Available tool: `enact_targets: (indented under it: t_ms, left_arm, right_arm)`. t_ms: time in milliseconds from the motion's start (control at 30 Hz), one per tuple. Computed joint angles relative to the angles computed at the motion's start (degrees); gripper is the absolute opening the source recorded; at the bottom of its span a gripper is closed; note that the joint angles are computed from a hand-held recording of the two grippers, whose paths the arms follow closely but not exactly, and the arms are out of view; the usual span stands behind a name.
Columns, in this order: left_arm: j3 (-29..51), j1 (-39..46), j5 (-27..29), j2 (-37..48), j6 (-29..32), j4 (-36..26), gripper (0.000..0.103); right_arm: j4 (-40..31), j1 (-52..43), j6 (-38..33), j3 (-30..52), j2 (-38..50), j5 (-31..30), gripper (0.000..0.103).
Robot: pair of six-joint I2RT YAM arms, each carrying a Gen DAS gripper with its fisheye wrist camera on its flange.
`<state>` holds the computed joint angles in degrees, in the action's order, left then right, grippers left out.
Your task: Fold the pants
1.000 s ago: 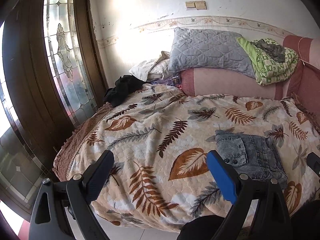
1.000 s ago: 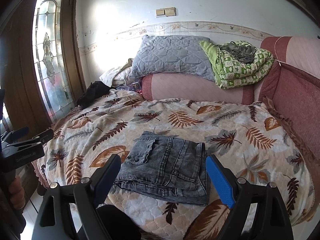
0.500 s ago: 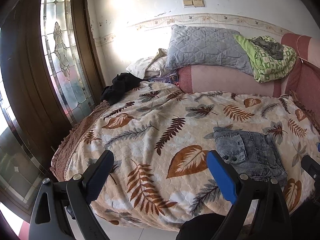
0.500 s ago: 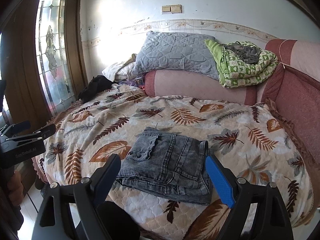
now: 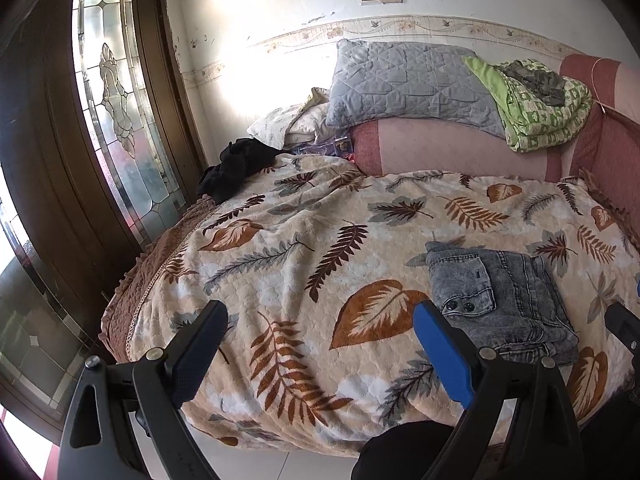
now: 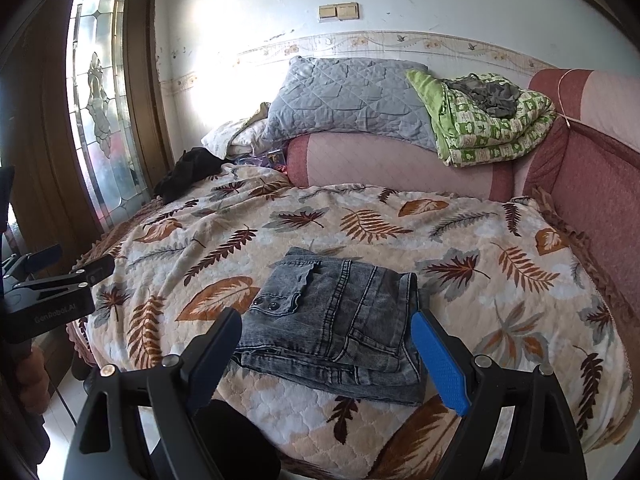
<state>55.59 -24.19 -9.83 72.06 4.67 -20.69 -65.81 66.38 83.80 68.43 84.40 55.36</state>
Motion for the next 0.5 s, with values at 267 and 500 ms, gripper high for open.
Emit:
enact_targets:
  t_ms: [267,500]
  left_arm:
    - [0.1,-0.2,0.0,0.6,0.1,-0.2,0.094]
    - [0.2,-0.4,0.3,1.1,0.3,-0.4,0.094]
  right_arm:
    - [2.1,-0.7,-0.7,-1.5,-0.2,-1.0,0.089]
    - [3.3,-1.1,-1.4,-2.2,-0.5,-1.7,0.089]
